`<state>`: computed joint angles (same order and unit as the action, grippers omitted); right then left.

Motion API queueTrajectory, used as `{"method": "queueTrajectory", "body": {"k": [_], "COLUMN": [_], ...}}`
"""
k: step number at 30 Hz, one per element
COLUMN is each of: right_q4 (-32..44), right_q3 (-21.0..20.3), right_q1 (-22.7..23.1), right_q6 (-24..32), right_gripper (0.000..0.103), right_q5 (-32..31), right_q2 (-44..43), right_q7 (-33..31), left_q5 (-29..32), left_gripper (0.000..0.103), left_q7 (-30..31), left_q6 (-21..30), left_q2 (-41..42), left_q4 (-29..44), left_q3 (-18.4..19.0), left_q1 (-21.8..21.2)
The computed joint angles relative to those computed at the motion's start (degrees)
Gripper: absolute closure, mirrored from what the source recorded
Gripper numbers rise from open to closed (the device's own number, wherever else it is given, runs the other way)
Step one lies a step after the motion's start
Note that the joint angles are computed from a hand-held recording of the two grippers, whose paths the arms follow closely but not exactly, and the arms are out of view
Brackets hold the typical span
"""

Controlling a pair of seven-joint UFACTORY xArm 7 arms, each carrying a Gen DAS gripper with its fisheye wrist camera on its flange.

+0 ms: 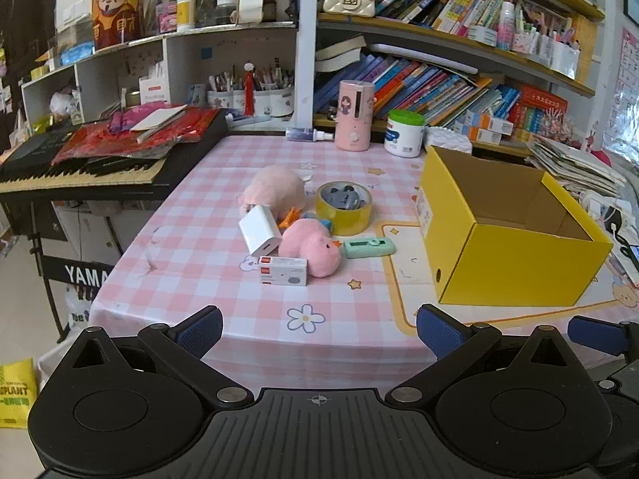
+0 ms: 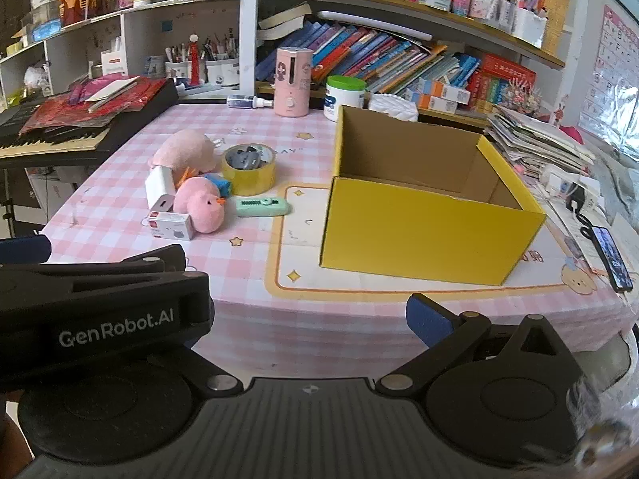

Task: Organize objects
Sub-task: 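Move both tools toward the cluster of small objects beside the tape roll, then grasp the pink plush chick with the right gripper while the left gripper grasps the small white-and-red box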

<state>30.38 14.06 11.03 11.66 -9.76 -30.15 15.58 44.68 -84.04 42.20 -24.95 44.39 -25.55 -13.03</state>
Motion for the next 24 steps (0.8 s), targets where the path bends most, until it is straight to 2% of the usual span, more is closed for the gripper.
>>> {"method": "queueTrajectory", "body": {"k": [8, 14, 16, 20, 22, 24], "right_q4": [3.4, 8.7, 10.8, 16.4, 20.0, 23.2], "right_q3": [-2.5, -6.7, -8.8, -13.2, -13.8, -13.0], "right_q1": [3.1, 8.8, 11.7, 18.0, 19.2, 18.7], "right_q6": [-2.1, -3.2, -3.5, -2.6, -1.1, 0.4], "right_gripper": [0.0, 0.005, 0.011, 0.024, 0.032, 0.036], "right_q5": [1.7, 6.8, 10.5, 22.9, 28.9, 32.2], "right_q2": [5.6, 13.4, 16.1, 21.9, 25.2, 28.2], "right_q7": [-3.7, -10.8, -15.2, -28.7, -35.3, -39.2], "left_q5": [0.9, 1.2, 1.7, 3.1, 3.1, 2.9], "left_gripper": [0.0, 0.0, 0.0, 0.0, 0.0, 0.0], "left_q7": [-1.0, -1.7, -2.1, -3.0, -3.2, -3.6], "left_q6": [-1.3, -1.1, -1.1, 0.2, 0.9, 1.7], "left_q2": [1.3, 3.6, 4.4, 6.8, 8.2, 9.4], "left_q4": [0.0, 0.9, 1.2, 2.5, 3.3, 4.1], "left_q3": [1.6, 3.6, 4.4, 5.7, 6.8, 7.9], "left_q1": [1.6, 2.9, 3.3, 4.1, 4.1, 4.0]}}
